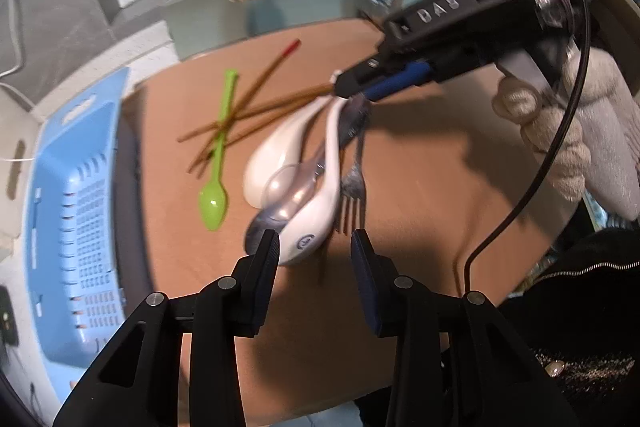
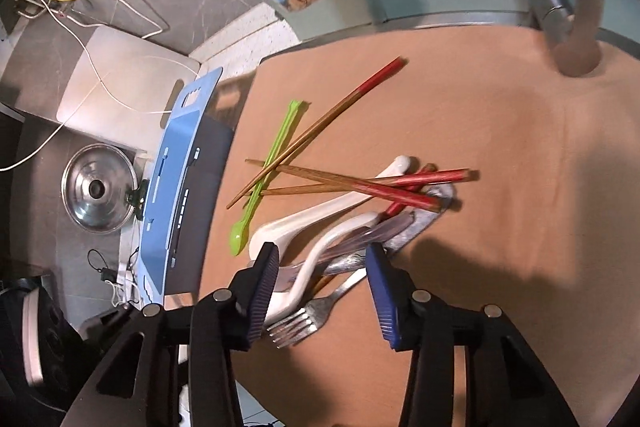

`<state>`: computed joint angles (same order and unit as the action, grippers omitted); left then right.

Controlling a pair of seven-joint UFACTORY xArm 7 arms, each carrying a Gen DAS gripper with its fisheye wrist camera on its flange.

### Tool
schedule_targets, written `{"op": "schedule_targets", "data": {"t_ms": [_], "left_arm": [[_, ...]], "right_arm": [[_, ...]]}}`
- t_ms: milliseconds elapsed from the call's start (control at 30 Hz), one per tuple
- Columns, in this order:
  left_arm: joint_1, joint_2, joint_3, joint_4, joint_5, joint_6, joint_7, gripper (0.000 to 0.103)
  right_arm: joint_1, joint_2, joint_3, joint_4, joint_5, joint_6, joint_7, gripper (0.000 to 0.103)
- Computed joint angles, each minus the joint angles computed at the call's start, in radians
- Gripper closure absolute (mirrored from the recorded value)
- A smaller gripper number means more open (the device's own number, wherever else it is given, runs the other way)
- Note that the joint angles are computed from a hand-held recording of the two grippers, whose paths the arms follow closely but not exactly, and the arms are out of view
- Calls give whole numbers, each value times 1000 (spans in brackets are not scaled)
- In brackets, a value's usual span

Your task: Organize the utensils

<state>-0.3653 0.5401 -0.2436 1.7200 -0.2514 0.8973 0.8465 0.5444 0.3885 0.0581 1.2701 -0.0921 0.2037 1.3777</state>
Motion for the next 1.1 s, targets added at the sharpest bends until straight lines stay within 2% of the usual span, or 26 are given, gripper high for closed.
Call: {"op": "schedule_targets", "data": {"t_ms": [67, 333, 433, 500, 567, 733, 967, 1100], "left_arm": [[-6, 27, 3, 35, 15, 35, 5, 76], [-19, 124, 9, 170, 44, 146, 40, 76], [-30, 136, 12, 181, 59, 150, 61, 77], [-38, 151, 15, 195, 72, 154, 73, 83], [-49, 171, 20, 222, 86, 167, 78, 83], [-61, 195, 19, 243, 99, 165, 107, 83], [-67, 230, 13, 291, 90, 203, 132, 89], [-69, 243, 10, 314, 79, 225, 146, 91]], "right_arm": [[-23, 19, 28, 21, 27, 2, -28, 68], [-45, 60, 50, 60, 102, 22, -59, 71], [-62, 78, 68, 68, 136, 3, -77, 72], [-62, 93, 69, 86, 147, 12, -86, 72], [-60, 107, 66, 107, 151, 25, -93, 76], [-60, 123, 63, 138, 163, 49, -100, 79], [-78, 140, 78, 176, 190, 87, -125, 79], [-105, 164, 112, 210, 226, 102, -164, 79]]}}
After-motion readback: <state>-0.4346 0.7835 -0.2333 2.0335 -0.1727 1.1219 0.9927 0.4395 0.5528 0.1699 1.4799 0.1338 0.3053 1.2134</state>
